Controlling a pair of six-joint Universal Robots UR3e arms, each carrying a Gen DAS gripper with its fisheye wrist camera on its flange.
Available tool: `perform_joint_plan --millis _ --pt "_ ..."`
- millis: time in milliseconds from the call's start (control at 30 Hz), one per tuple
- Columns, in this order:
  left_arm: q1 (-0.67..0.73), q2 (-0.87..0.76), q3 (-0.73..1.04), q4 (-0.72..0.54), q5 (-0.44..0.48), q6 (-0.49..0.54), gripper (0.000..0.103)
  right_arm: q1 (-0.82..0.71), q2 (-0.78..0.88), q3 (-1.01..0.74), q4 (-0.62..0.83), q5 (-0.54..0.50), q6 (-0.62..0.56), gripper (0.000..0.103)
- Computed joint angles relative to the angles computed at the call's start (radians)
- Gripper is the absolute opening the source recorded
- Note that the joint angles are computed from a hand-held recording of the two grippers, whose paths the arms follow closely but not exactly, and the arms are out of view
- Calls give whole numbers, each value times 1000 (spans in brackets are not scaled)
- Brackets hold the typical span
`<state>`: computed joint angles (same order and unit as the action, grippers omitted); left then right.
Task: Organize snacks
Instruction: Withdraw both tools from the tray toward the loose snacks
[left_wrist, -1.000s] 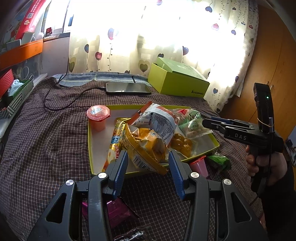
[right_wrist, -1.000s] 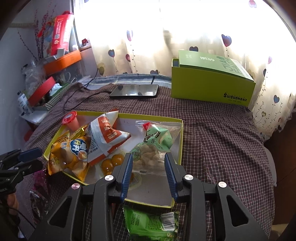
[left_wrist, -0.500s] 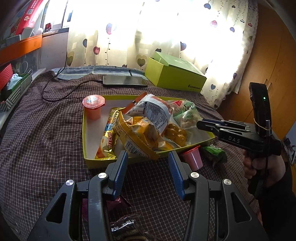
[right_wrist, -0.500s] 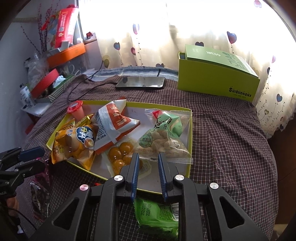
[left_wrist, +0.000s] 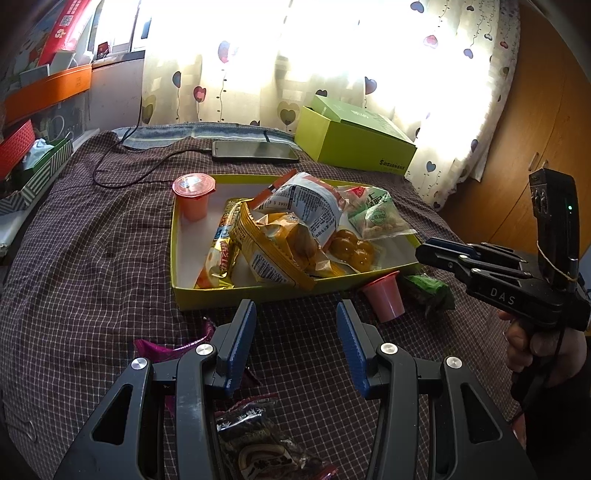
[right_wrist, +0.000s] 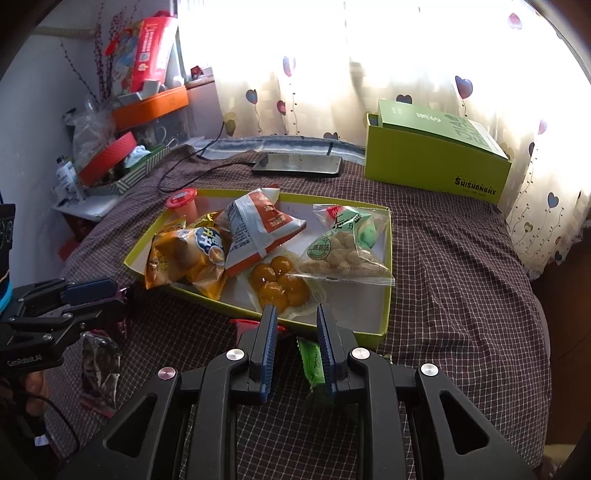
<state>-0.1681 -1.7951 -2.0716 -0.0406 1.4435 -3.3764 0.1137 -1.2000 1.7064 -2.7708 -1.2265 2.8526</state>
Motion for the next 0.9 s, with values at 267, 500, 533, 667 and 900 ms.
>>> perform_joint_plan --millis 267,500,533,667,900 --pt "-30 30 -32 0 27 -24 47 -13 -89 124 -34 27 -3 25" --pt "-61 51 -57 9 42 -26 47 -27 -147 212 -73 41 -10 30" --pt "-65 54 -61 10 44 -27 47 -28 -153 222 -76 42 -13 31" --pt "-78 59 -76 15 49 -31 47 -30 -179 262 -93 43 -16 33" --pt "-99 64 -92 15 71 -43 47 -34 -211 314 -114 45 -16 36"
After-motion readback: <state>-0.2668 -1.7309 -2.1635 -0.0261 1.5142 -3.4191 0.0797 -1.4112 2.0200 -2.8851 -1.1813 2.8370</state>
